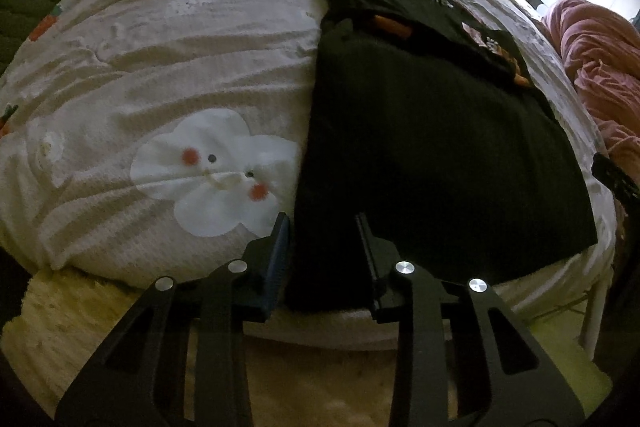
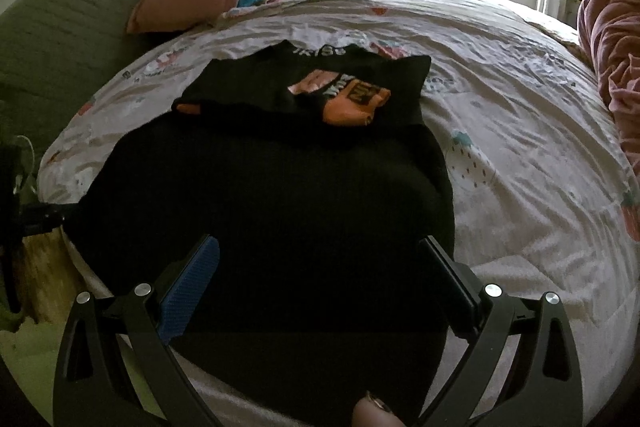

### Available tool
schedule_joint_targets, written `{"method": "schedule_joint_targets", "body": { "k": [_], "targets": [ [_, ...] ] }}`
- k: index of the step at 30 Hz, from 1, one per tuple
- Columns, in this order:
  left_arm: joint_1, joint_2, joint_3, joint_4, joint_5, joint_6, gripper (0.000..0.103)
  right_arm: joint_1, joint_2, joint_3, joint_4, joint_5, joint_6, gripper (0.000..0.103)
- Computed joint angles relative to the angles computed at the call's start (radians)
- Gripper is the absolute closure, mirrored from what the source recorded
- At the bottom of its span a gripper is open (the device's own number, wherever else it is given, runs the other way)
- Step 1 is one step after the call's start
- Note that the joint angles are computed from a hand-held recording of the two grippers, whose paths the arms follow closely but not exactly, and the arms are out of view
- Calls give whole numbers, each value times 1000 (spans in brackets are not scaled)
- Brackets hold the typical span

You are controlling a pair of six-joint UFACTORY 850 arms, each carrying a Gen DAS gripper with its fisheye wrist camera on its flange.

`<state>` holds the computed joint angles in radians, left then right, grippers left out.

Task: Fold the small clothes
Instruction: 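Move both tools to the shirt hem and close both on it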

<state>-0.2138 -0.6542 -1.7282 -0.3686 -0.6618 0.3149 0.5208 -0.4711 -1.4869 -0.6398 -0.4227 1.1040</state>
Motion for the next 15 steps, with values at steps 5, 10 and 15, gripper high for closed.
{"method": "schedule_joint_targets", "body": {
  "k": [5, 10, 15],
  "targets": [
    [-2, 9, 20, -13, 5, 10, 80, 4, 11, 21, 65, -15, -61, 5],
    [4, 16, 36, -42, 13, 25, 80, -1, 40, 67, 179, -19, -163, 5],
    [9, 15, 42, -67, 18, 37, 80, -11, 88, 137, 282, -19, -240, 6]
  ]
}}
